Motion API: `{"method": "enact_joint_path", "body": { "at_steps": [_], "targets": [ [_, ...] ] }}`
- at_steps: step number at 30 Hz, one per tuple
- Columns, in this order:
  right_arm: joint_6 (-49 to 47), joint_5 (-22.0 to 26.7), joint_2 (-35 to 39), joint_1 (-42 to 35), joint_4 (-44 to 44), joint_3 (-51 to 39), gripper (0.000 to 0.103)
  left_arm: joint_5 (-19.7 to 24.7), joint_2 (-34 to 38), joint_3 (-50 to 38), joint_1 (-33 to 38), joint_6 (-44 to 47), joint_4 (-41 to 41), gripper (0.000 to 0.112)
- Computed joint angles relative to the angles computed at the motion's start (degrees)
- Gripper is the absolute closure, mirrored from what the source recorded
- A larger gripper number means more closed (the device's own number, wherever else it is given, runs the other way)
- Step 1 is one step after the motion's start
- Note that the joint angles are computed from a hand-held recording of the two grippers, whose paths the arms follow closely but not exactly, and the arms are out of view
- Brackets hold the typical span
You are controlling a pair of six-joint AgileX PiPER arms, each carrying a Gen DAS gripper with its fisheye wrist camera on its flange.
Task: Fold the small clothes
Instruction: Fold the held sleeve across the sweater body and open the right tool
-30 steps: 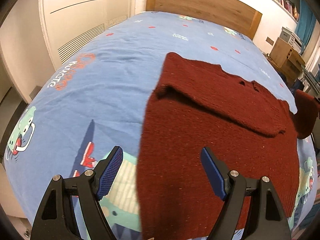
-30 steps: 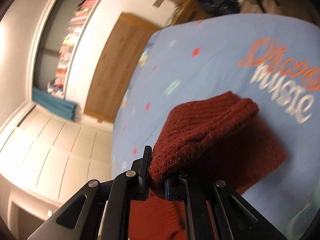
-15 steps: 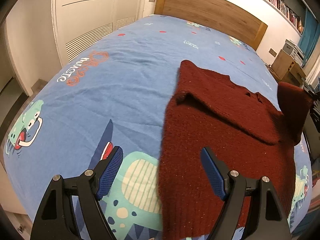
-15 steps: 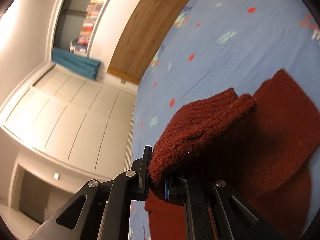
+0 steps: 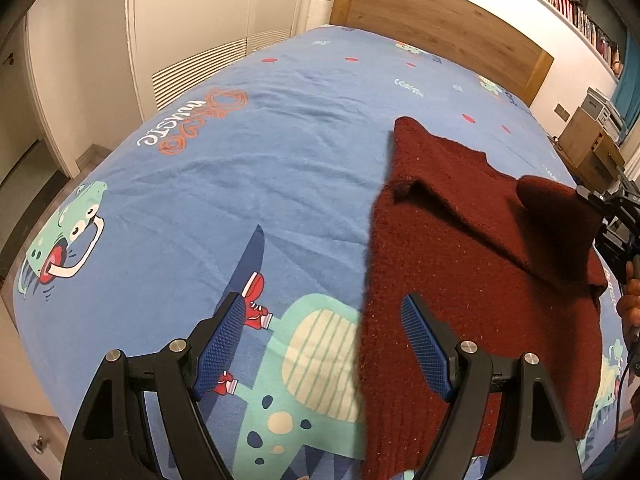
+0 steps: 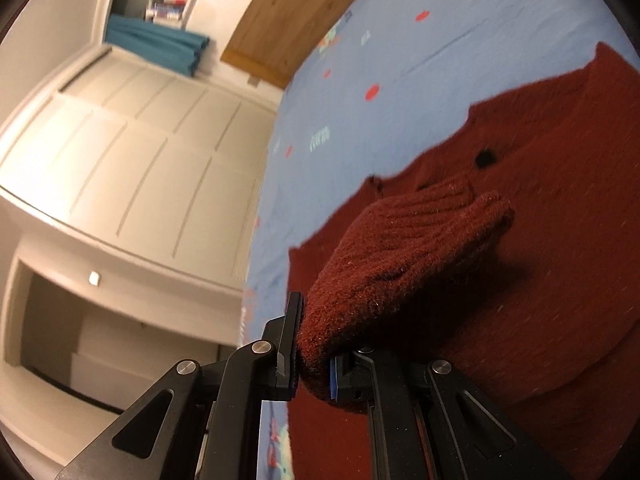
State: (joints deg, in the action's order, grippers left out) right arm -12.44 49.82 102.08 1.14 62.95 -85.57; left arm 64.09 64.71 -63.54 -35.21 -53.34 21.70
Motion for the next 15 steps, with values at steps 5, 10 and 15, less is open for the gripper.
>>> {"method": "enact_joint_path", "body": {
  "at_steps": [5,10,15],
  "targets": [
    [2.2,-2.5,0.5,5.0,-5.9,-2.1,0.093,-0.6,0.5,0.4,0.0,0.0,-0.1,0.037],
    [8.3,-5.0,1.0,13.1,-21.4,-1.2,0.091,-1.0,0.8,0.8,-0.4,-0.1,-0.1,0.037],
    [14.7,-5.7,4.0,20.6,-31.6,-1.3,0.089,-0.9,1.0,0.9,-0.8,-0.1,0.1,0.037]
  ]
}}
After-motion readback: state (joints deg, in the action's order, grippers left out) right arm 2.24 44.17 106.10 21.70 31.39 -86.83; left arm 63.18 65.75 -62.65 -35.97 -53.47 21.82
